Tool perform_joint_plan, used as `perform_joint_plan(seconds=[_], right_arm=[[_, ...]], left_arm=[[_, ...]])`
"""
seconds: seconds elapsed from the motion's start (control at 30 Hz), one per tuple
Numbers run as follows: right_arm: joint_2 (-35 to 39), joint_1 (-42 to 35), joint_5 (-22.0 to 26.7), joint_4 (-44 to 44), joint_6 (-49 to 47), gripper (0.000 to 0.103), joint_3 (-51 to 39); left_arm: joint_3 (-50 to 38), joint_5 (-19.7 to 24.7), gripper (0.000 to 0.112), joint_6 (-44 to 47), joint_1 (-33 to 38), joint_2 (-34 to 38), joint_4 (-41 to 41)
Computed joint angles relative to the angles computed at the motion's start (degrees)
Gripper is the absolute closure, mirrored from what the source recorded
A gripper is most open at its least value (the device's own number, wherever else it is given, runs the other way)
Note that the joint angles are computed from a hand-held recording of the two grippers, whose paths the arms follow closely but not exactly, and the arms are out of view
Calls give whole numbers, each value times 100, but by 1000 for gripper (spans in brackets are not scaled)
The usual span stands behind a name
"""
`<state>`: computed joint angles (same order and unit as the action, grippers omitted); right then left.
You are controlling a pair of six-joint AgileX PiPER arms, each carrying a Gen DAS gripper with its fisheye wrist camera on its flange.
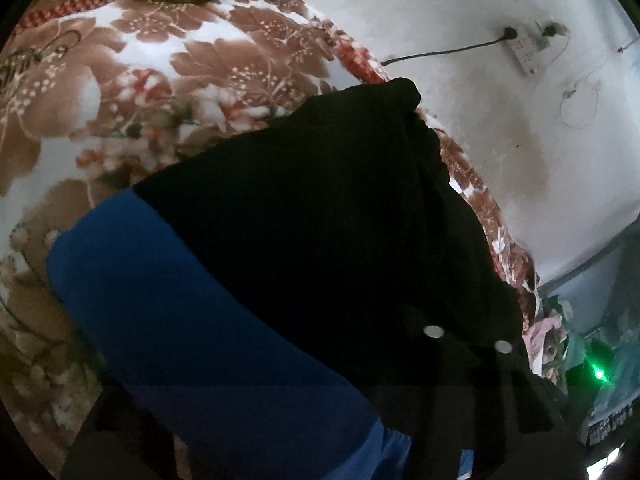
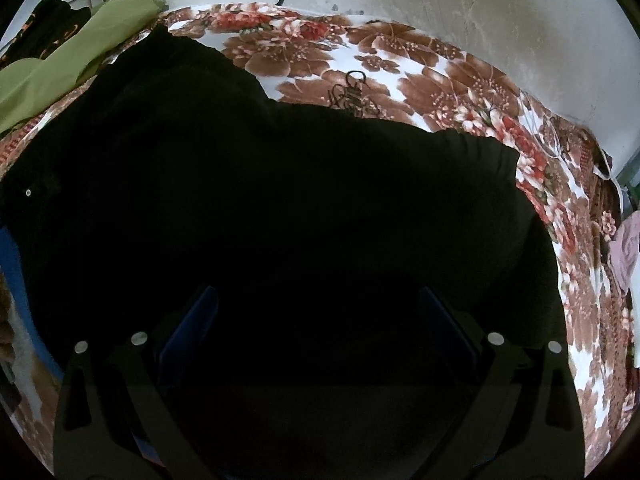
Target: Fold large clothes
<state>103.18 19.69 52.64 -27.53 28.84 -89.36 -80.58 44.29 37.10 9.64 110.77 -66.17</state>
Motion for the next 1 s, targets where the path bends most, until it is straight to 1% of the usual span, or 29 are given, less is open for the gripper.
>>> perform_joint_plan(seconds=[0.03, 0.13, 0.2, 0.27, 0.33, 0.37, 0.43, 0.53, 0.73, 0.77, 0.83, 0.9, 1.0], right_arm=[[9, -1, 11, 6, 8, 5, -10], [-82, 51, 94, -62, 112, 5, -9], [-331, 131, 233, -196, 330, 5, 46], [-585, 177, 423, -259, 608, 5, 121], [-722, 208, 825, -184, 736, 5, 143], [-744, 218, 942, -213, 793, 5, 171], [-870, 211, 1008, -306, 1009, 5, 455], [-913, 192, 793, -347, 1091, 5, 781], [-830, 249, 503, -649, 1124, 5, 1022], [-837, 229, 453, -659, 1130, 5, 1063], [-858, 206, 370, -664, 1163, 5, 1148], [-868, 162, 294, -626, 1201, 5, 1208], [-902, 61, 198, -439, 1139, 5, 1261]], left_arm=[[-49, 16, 72, -63, -13, -7, 76], [-91, -45, 83, -216, -74, -190, 380], [-96, -92, 87, -309, -132, -367, 545], [-135, -97, 89, -337, -165, -532, 599], [-190, -97, 90, -410, -210, -659, 682], [-235, -91, 90, -481, -250, -738, 747], [-355, -63, 91, -636, -327, -823, 935], [-478, -64, 91, -788, -483, -980, 1223], [-839, -192, 91, -1195, -958, -1204, 1960], [-922, -223, 92, -1346, -1062, -1222, 2182], [-1170, -291, 92, -1791, -1370, -1244, 2971], [-1427, -340, 92, -2288, -1781, -1289, 3995], [-1762, -182, 92, -2609, -2076, -1250, 4590]])
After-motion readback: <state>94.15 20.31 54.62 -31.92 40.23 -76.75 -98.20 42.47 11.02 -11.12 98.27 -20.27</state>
